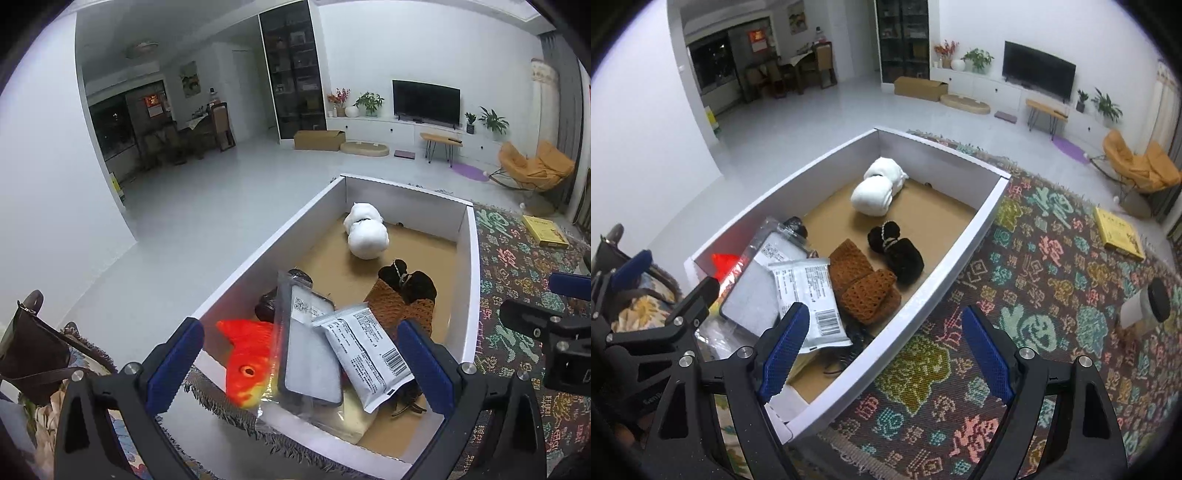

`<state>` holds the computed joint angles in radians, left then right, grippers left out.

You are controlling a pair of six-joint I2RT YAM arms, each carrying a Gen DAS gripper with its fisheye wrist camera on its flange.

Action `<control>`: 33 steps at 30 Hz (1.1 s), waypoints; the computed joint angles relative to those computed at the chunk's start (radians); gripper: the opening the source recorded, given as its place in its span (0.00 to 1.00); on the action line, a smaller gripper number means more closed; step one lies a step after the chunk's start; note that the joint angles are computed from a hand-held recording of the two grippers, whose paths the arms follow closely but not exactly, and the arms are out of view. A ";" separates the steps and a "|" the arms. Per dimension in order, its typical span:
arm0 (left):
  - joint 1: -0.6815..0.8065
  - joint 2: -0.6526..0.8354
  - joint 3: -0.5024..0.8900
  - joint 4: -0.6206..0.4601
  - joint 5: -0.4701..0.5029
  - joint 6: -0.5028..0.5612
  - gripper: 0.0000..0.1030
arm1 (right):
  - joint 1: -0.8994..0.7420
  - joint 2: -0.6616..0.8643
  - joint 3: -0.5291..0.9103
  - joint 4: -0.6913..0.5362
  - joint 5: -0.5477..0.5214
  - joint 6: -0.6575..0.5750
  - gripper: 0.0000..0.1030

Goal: Organize soft objects

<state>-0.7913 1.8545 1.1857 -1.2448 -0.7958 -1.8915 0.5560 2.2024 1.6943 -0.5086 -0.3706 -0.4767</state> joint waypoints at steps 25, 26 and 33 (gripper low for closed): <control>-0.013 -0.008 0.007 -0.045 0.034 -0.038 1.00 | 0.038 -0.031 -0.038 -0.014 0.074 0.011 0.84; -0.013 -0.010 0.007 -0.048 0.034 -0.040 1.00 | 0.039 -0.032 -0.039 -0.014 0.076 0.012 0.84; -0.011 -0.012 0.002 -0.052 0.035 -0.046 1.00 | 0.041 -0.034 -0.043 -0.013 0.080 0.012 0.84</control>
